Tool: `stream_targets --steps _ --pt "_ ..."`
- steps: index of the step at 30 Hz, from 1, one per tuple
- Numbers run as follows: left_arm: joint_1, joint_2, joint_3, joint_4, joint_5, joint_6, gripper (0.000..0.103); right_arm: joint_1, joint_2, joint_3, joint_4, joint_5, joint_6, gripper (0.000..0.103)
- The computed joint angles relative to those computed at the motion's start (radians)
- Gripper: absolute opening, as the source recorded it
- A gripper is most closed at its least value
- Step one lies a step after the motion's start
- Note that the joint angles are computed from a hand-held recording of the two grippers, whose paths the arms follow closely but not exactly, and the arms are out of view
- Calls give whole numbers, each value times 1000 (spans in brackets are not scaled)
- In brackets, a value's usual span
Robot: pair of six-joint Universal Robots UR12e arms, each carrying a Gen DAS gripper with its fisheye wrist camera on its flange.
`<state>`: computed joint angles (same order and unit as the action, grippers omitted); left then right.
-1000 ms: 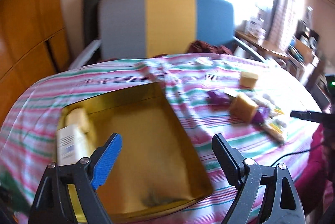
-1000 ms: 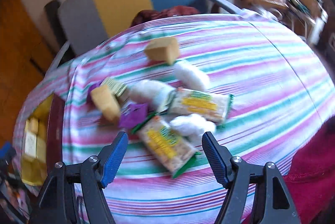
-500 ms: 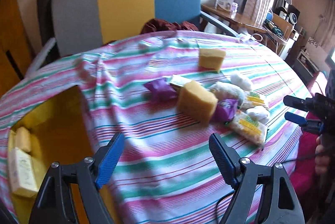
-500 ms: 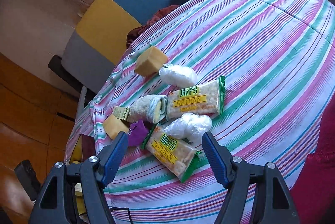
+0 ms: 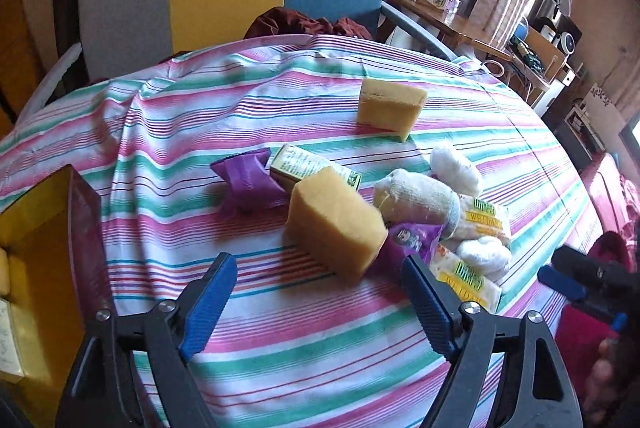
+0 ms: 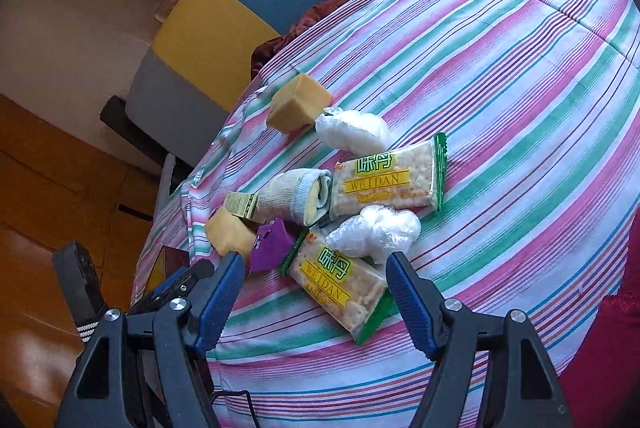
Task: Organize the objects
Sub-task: 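Reach the left tool to the thick yellow sponge and grasp it, then carry the thick sponge into the tray with the left tool while the right tool grasps a wrapped bundle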
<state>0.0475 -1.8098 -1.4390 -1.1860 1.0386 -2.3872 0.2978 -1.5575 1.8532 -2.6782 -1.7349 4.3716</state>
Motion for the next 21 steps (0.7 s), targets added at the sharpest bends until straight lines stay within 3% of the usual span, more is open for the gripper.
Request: stream_targets --steps 8,10,11,12,15,21 --pt "-47 -57 48 27 59 -126 88 -3 0 -3 13 13 2 74" --pt "-53 -71 60 7 71 -135 78 -4 0 -3 18 17 3 74" --pt "-49 -78 73 -38 48 -116 63 -4 0 -3 19 19 3 74" --pt "-44 -82 82 -83 19 -91 55 -4 0 -4 22 21 3 74" --pt "-29 -64 59 -82 -7 -49 48 -5 2 -11 42 27 -4 74" --pt "13 -30 37 -110 -53 17 46 -3 4 -23 84 24 -7 74"
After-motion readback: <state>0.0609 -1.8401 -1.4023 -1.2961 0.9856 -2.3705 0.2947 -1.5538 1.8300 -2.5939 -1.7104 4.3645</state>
